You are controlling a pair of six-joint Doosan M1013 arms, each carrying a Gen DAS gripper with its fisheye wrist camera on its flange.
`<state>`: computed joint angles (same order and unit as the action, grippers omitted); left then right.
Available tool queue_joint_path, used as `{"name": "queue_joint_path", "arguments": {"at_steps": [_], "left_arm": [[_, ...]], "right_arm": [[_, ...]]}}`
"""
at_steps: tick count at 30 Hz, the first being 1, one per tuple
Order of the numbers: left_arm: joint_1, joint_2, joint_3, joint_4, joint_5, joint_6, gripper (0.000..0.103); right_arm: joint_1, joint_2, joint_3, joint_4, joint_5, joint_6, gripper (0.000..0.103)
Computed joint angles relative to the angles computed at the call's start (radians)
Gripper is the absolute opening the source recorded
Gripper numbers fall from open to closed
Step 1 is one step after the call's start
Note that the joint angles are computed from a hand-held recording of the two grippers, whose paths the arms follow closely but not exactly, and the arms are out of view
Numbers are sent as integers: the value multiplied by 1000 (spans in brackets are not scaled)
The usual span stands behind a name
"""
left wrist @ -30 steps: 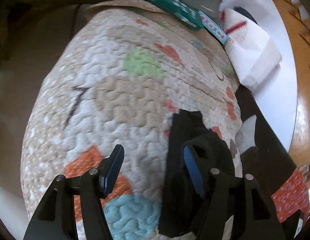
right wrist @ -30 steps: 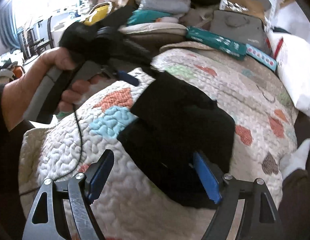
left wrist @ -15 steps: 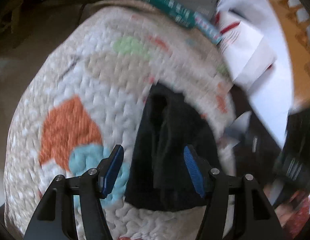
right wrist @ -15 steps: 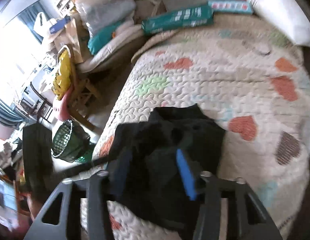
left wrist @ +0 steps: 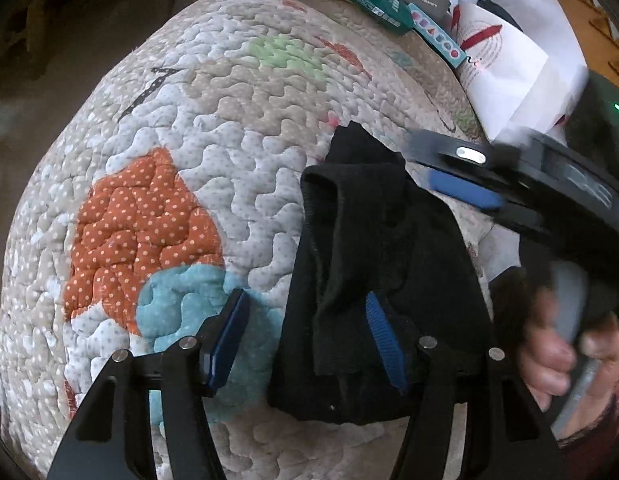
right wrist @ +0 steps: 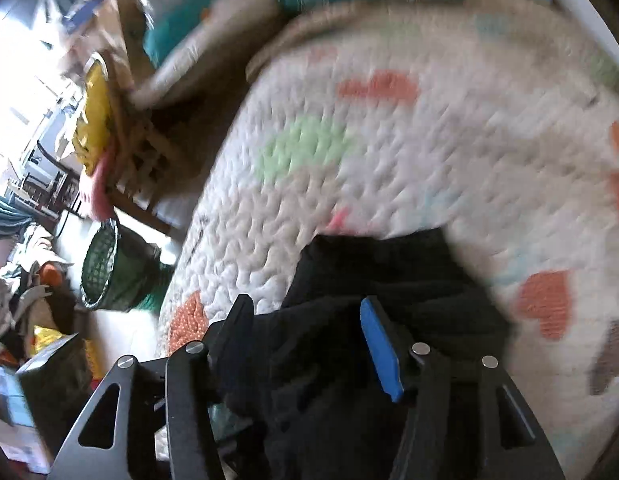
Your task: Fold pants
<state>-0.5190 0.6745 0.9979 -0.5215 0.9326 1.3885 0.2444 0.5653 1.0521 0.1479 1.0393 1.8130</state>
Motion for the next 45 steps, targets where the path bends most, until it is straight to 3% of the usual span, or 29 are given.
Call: {"name": "queue_joint_path", "arguments": {"at_steps": [6,8,11,13,18,21,26,30,39,45], "left_arm": [[-2,0,1,8,-3,-4,60],[-3,-2,5,9,-8,0,60],[-9,-3,4,40,-10,6,61],[-10,-7,11,46,-22,12,61],[23,-14,44,-126,-48,52,61],[43,-13,60,-239,-67,63,61],[44,-10,57,-257,-71,74,62],[33,1,36,-235,-56,80,63],[3,6,7,-87,-42,78,66],[6,10,1,-93,-31,74,67]], "right_arm": [[71,-158,224,-434,-83,167,61],[87,-201,305,-500,-110,210,61],[77,-230,376,-466,-160,277,62],[47,-240,398,-386,-195,323,69],[-29,-262,430,-69,-253,267,74],[-41,-272,459,18,-283,250,77],[-61,-282,506,136,-347,237,84],[-68,-283,520,168,-368,232,90],[-62,-287,530,139,-390,247,93],[-80,-249,448,152,-249,192,93]]}}
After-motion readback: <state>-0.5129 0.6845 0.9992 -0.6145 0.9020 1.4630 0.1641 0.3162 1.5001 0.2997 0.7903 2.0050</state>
